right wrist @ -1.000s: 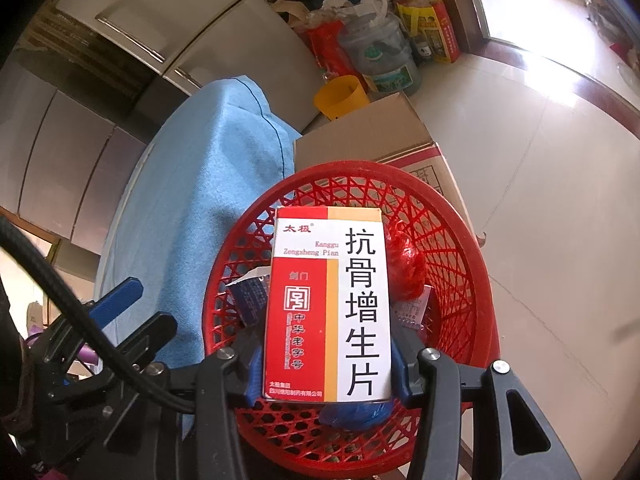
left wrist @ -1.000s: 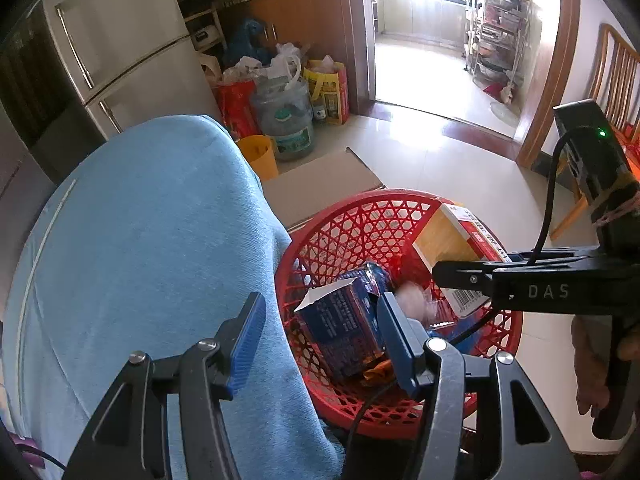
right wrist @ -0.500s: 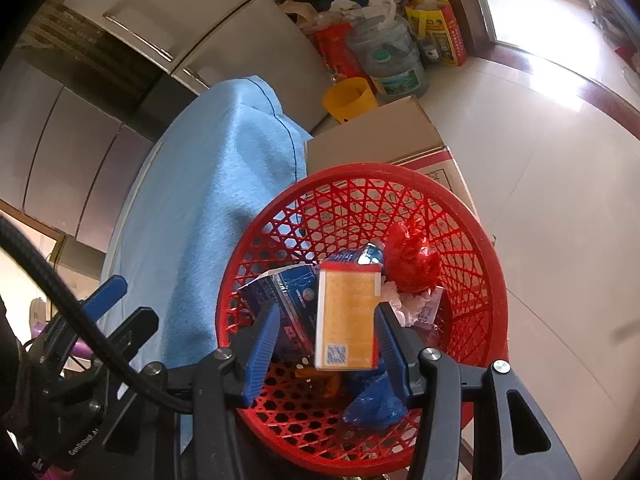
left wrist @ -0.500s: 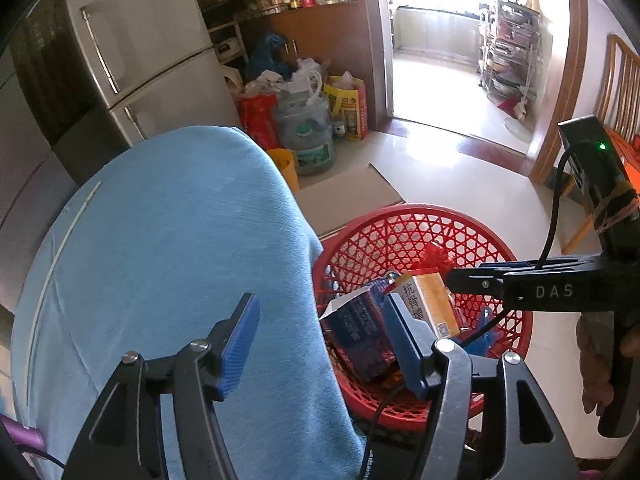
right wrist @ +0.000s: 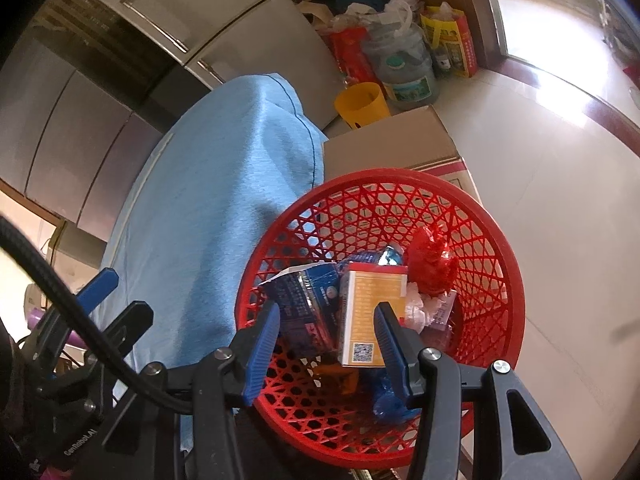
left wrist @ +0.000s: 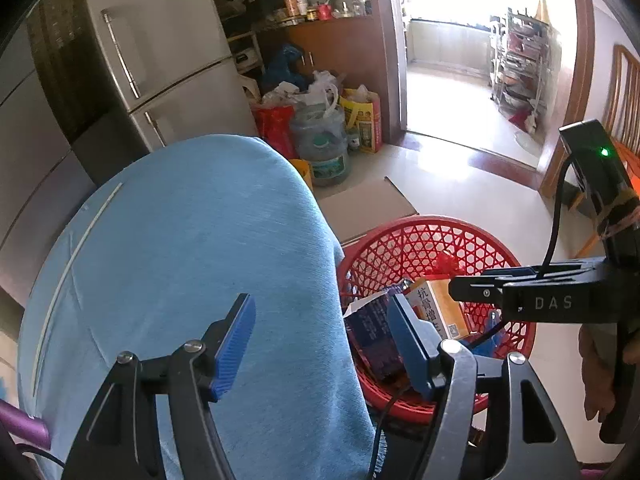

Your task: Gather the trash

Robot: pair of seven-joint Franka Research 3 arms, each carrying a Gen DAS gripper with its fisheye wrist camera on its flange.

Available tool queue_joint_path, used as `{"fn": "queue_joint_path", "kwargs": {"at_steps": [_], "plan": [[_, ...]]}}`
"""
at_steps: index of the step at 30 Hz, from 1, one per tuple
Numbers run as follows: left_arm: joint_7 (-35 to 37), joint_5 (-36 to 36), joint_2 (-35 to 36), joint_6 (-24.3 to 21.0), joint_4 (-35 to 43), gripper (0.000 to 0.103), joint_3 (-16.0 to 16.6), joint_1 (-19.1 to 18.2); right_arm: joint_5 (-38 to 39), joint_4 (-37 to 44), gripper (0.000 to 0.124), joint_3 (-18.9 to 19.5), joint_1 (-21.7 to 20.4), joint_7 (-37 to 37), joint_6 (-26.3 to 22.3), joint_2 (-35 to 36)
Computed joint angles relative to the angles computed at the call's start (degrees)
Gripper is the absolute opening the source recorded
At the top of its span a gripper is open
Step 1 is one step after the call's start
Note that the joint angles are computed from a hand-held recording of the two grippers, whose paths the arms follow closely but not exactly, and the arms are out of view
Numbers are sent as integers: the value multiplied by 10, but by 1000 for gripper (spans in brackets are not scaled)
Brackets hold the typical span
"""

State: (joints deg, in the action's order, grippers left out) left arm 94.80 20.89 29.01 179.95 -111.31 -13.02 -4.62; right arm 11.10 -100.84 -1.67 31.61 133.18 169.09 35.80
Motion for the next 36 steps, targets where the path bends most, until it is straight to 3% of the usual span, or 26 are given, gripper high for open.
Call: {"fn": "queue_joint_path", "kwargs": {"at_steps": [3, 12, 20, 26, 30, 33, 36], "plan": [[-2, -7, -5, 1, -4, 69, -7, 11, -8, 5, 53, -9, 9, 4, -7, 0], [-39, -5, -31, 40, -27, 70, 22, 5, -54, 34, 53, -36, 40, 30, -37, 5], [-90, -1, -58, 80, -45, 70, 81, -23, -115, 73, 53, -55, 64, 55, -68, 14], [-126, -17, -78, 98, -61, 70, 165, -79, -169, 118, 53, -66, 81, 61, -96, 28], [-138, -48, -81, 109, -70, 73, 270, -163, -201, 153, 53, -70, 90, 62, -109, 40], [-130, -91, -81, 127, -84, 82, 351, -230, -220, 184, 54, -70, 93, 58, -118, 51], [-110, -132, -82, 132, -93, 82, 391, -262, -234, 213, 56, -70, 96, 52, -121, 64]]}}
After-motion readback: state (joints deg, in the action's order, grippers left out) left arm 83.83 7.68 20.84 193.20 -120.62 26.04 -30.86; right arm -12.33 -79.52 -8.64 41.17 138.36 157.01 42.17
